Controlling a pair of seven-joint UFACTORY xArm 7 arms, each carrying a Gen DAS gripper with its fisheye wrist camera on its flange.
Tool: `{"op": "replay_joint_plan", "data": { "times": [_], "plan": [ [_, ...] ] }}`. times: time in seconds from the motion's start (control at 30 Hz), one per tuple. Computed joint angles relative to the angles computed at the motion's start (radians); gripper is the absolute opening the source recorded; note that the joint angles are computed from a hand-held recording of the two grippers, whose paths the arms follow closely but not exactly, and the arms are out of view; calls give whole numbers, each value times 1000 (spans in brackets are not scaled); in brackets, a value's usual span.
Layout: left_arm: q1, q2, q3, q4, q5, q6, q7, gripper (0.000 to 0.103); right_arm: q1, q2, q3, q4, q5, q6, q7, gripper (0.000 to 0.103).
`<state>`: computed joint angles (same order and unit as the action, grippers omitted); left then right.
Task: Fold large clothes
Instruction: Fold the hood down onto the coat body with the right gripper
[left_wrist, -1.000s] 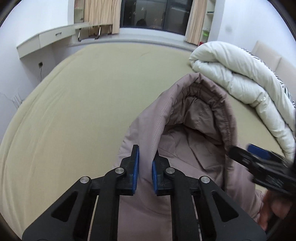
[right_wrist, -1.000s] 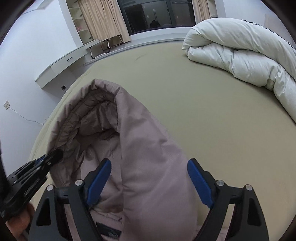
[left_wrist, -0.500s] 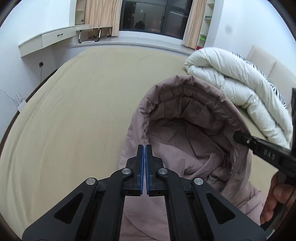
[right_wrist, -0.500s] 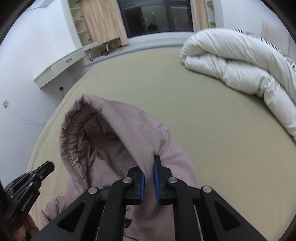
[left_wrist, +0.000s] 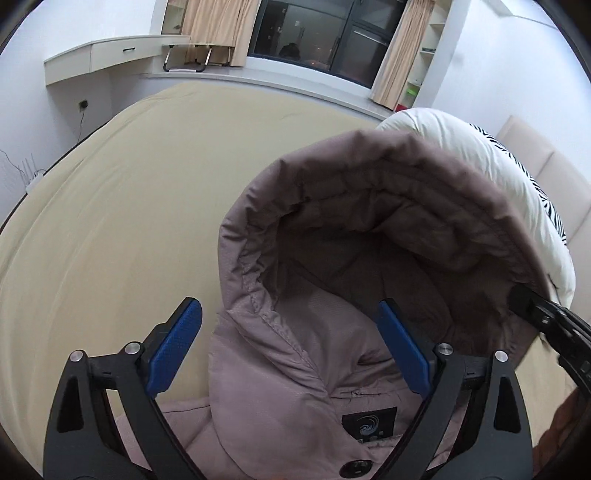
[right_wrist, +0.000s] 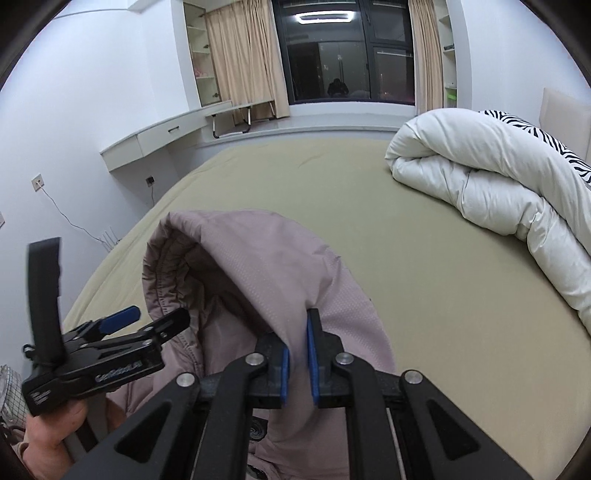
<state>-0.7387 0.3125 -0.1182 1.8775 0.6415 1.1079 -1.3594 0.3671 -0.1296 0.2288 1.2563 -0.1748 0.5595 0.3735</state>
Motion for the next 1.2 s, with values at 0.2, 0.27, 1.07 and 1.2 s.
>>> {"op": "replay_joint_plan", "data": {
  "times": [0.2,0.27,1.07,1.2],
  "plan": [
    [51,-54,3,-113,-57,-85,-93,94,2,-54,-2,-54,26,-46,-19,10],
    [70,-80,-2,-163,-60,-107,-137,76,0,-67,0,-65,37,-51,-20,10],
    [-162,-268,-362,-324,267,274,-348,10,44,-710,-105,-680,395,54,-37,10],
    [-255,-253,-372,-355,152,315,-447,18,39,-834,-84,-776,398,175,12,18]
  ]
}}
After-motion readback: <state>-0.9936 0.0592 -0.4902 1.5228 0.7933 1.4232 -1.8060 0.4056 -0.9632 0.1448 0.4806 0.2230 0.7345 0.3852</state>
